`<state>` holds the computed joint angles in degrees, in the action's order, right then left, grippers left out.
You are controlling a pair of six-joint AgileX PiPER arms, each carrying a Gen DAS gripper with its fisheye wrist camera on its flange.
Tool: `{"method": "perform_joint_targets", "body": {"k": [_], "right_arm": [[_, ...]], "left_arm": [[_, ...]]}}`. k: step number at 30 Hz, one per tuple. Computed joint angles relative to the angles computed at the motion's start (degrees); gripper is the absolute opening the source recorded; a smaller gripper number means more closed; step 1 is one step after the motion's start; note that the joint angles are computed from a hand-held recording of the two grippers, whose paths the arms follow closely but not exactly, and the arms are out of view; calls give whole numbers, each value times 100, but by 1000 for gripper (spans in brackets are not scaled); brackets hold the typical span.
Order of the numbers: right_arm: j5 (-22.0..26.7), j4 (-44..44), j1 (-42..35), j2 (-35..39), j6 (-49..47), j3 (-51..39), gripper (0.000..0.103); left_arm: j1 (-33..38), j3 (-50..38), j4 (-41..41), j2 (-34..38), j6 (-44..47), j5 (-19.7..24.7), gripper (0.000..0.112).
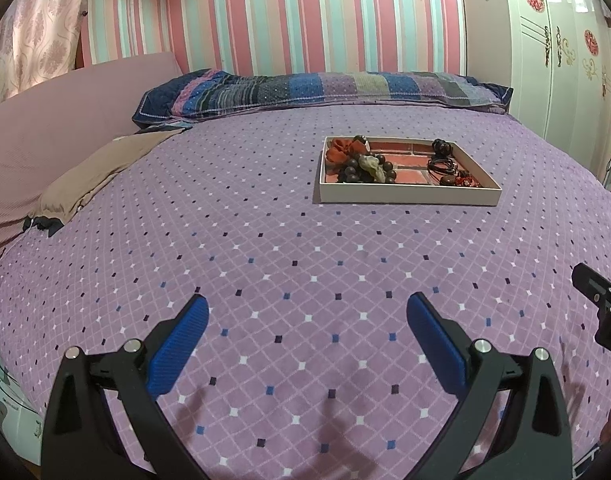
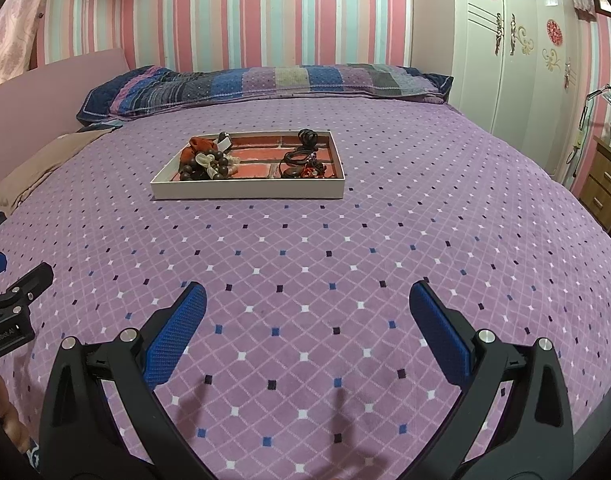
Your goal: Organize jewelry
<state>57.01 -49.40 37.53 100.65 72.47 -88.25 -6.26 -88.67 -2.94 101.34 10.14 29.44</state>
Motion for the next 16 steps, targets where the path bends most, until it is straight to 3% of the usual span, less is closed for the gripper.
{"method": "perform_joint_targets", "body": {"k": [16], "right_arm": [[-6,7,-30,43,-15,-44,99]], "left_arm": [[56,-92,-135,37,112,96,97]]}}
